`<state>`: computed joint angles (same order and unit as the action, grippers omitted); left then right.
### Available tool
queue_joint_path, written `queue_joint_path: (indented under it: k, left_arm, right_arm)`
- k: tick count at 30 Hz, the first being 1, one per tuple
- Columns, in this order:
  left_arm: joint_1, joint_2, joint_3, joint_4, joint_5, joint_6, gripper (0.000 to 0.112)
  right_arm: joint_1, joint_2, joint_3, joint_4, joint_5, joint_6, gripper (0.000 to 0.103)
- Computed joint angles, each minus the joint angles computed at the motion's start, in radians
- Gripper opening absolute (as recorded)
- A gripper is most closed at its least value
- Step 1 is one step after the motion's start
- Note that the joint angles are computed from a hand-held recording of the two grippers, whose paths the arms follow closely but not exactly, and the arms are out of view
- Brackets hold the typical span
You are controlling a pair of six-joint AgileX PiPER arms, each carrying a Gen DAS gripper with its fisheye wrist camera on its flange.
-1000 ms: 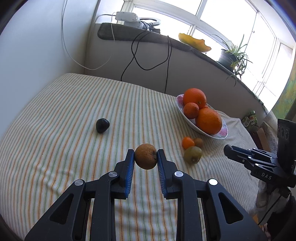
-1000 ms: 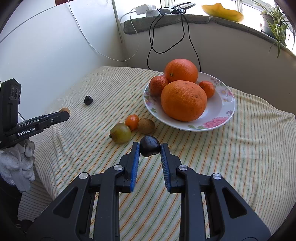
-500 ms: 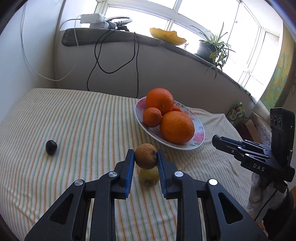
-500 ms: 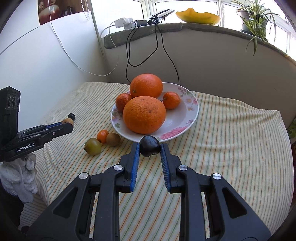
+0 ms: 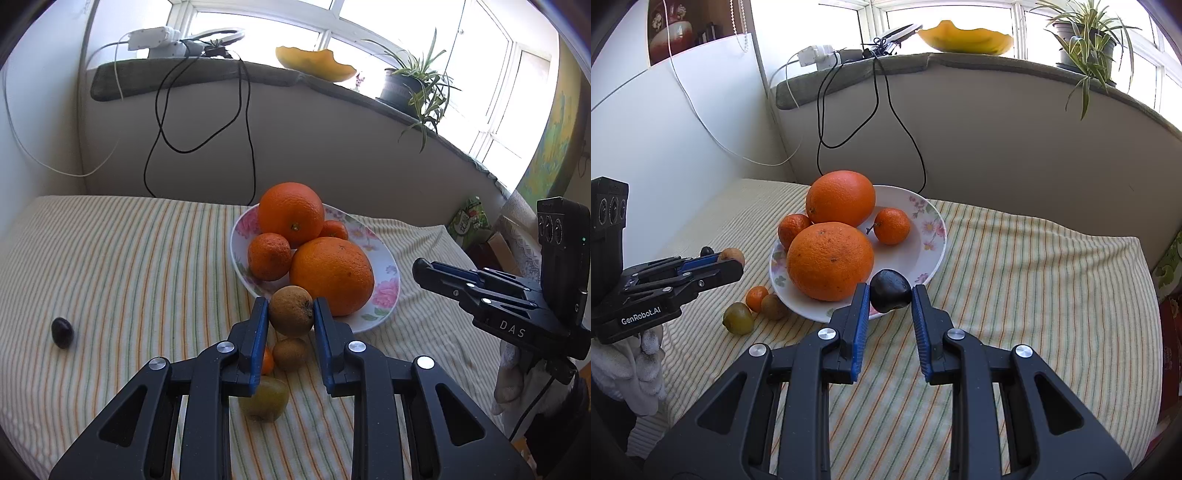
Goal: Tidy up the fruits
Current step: 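Carry the kiwi and plum with both grippers over the plate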
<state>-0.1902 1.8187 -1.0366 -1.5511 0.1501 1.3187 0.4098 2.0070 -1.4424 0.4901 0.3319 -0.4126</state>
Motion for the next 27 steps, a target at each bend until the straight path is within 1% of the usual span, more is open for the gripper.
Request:
queue_joint_path:
  k: [10,19,27]
  left_arm:
    - [-0.004,0.047,-0.067,0.178,0.004,-0.175,0.023]
    - [0.005,0.07,-0.09,0.233,0.012,-0.226,0.023]
    - [0.003,0.089,-0.117,0.362,0.011,-0.348,0.023]
  right_arm:
    - [-0.011,0.047,-0.065,-0.012,0.025,0.004,0.024]
    - [-0.021,0.098,-0.129,-0.008,0.057,0.009,0.024]
    - [-0.015,0.133,-0.176,-0.038,0.078,0.037,0.024]
